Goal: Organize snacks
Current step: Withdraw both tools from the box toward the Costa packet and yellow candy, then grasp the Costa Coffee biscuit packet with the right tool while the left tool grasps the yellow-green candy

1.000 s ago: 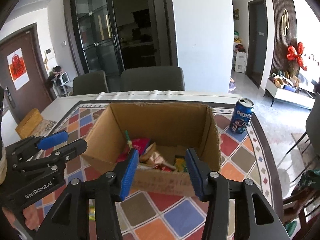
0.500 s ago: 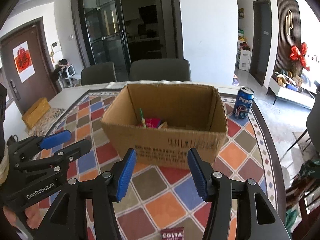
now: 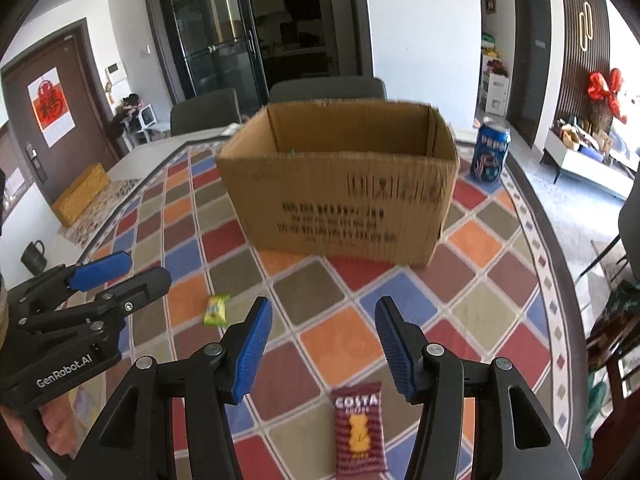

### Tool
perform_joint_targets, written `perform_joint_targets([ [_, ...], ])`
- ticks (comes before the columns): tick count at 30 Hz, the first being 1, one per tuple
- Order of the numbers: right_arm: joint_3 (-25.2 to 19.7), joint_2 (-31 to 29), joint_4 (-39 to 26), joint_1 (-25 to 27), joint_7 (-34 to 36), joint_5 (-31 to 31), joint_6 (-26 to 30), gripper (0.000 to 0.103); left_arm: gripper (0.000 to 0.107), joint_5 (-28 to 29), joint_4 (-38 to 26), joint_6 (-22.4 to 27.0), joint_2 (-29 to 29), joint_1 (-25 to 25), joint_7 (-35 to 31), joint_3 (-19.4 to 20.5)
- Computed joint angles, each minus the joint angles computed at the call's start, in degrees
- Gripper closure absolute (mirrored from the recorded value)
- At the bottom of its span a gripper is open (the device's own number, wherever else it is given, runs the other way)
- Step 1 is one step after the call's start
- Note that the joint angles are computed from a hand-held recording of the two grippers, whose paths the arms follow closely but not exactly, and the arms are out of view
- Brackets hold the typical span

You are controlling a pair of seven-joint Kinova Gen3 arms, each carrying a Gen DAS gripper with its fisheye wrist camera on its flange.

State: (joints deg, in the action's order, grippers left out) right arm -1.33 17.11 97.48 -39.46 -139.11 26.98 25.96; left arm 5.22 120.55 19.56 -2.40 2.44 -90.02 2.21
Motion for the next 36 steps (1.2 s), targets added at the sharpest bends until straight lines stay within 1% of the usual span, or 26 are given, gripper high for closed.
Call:
perform_joint_targets([
  [3, -1.23, -0.1, 1.1, 0.79, 1.4, -1.63, 0.29, 0.048, 0.047, -4.16, 1.07, 0.19, -0.09, -0.06, 4.56, 1.34],
  [7, -1.93, -0.1, 2.48, 1.26, 2.4, -3.25, 0.61, 0.048, 0.047, -3.74, 2.19, 0.68, 0.38, 0.7, 4.54, 1.1],
  [10, -2.69, 0.02, 3.63, 1.88, 3.89, -5.07, 0.49, 0.048, 0.046, -5.22, 2.94, 1.02, 1.02, 1.17, 6.35, 1.57],
  [13, -3.16, 0.29, 4.4, 2.21, 5.33, -6.57, 0.72, 0.048, 0.046, -4.27, 3.1, 1.94, 2.13, 1.72, 5.66, 1.56],
  [15, -3.61, 0.54, 4.94, 2.79, 6.43, -8.03, 0.64, 0.048, 0.046, -4.73, 3.33, 2.24, 2.71, 2.17, 6.14, 1.75],
  [22, -3.59, 1.67, 6.51, 3.7, 8.5, -11.43, 0.53, 0.048, 0.046, -9.07, 3.67, 2.8, 4.9, 4.58, 10.44, 2.38],
  [25, -4.15, 2.49, 6.71, 4.88, 10.25, -13.59, 0.53, 0.048, 0.046, -10.78, 3.46, 3.2, 5.99, 5.62, 11.83, 2.38],
  [34, -3.1, 4.12, 7.0, 4.58, 11.34, -14.8, 0.95, 0.048, 0.046, -14.33, 3.15, 3.65, 8.2, 8.0, 15.28, 1.78],
  [36, -2.47, 4.59, 6.92, 3.92, 11.07, -14.29, 1.0, 0.048, 0.046, -15.13, 3.12, 3.67, 8.44, 8.4, 15.99, 1.6],
])
